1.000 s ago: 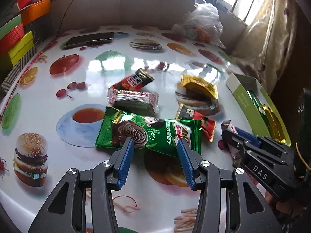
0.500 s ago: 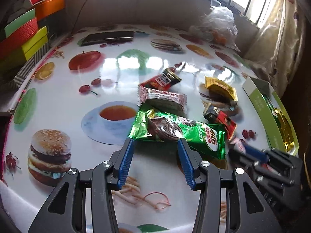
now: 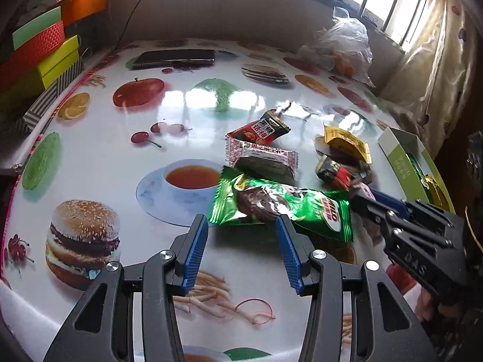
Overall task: Organize snacks
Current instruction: 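Close left tool on green Milo packet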
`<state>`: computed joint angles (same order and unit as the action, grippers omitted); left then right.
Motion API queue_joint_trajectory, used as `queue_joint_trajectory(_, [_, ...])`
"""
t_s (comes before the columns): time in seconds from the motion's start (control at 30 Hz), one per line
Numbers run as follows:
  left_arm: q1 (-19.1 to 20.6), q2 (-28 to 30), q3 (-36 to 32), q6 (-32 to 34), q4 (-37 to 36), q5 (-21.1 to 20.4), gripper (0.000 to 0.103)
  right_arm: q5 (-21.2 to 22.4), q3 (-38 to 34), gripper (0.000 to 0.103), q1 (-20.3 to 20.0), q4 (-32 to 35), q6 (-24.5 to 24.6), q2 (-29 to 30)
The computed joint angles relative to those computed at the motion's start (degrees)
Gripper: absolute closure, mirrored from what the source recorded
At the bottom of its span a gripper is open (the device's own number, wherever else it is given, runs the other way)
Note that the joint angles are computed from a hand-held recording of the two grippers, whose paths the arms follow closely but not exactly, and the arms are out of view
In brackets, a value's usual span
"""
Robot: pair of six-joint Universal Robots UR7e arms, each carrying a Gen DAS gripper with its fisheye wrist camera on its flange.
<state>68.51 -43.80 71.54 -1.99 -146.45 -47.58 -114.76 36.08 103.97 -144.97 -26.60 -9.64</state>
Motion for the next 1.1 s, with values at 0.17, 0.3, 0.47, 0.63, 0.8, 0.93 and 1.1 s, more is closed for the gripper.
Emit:
queue_joint_trajectory(0.17, [0.2,-0.2,-0.2,-0.6,0.4,-0.7,0.055,2.0,-1.3,0.083,0.1,3.4,-1.2,0.5])
queue_joint_trajectory(0.3, [0.4,-0.4,-0.1,-1.4,-0.2,-0.6,0.055,3.9,2.4,0.083,0.2,4.7,-1.3,-1.3])
queue_joint_trajectory(0.47, [0.3,-0.5,-0.2,-1.7,-0.3,-0.3,0.055,6.2,5.1,0.083,0.8,6.2,-2.7,-2.3])
queue_joint_trajectory(0.63, [0.0,0.0,-1.0,-1.8,-0.2,0.8,0.055,7.7,6.4,0.083,1.3,6.7,-3.4,-2.8])
queue_joint_trajectory(0.8, [0.2,1.4,-3.6,-1.8,1.6,1.2,0.055,8.9,7.9,0.083,1.1,7.1,-2.6,-3.6])
queue_joint_trajectory(0.93, [-0.1,3.5,-6.4,-2.3,2.7,3.8,0.055,9.3,8.8,0.083,0.9,6.1,-1.8,-4.2])
queue_joint_trajectory(1.1, [0.1,6.0,-10.4,-4.8,6.8,4.6,0.055,8.9,10.9,0.083,0.3,2.8,-0.9,-5.8])
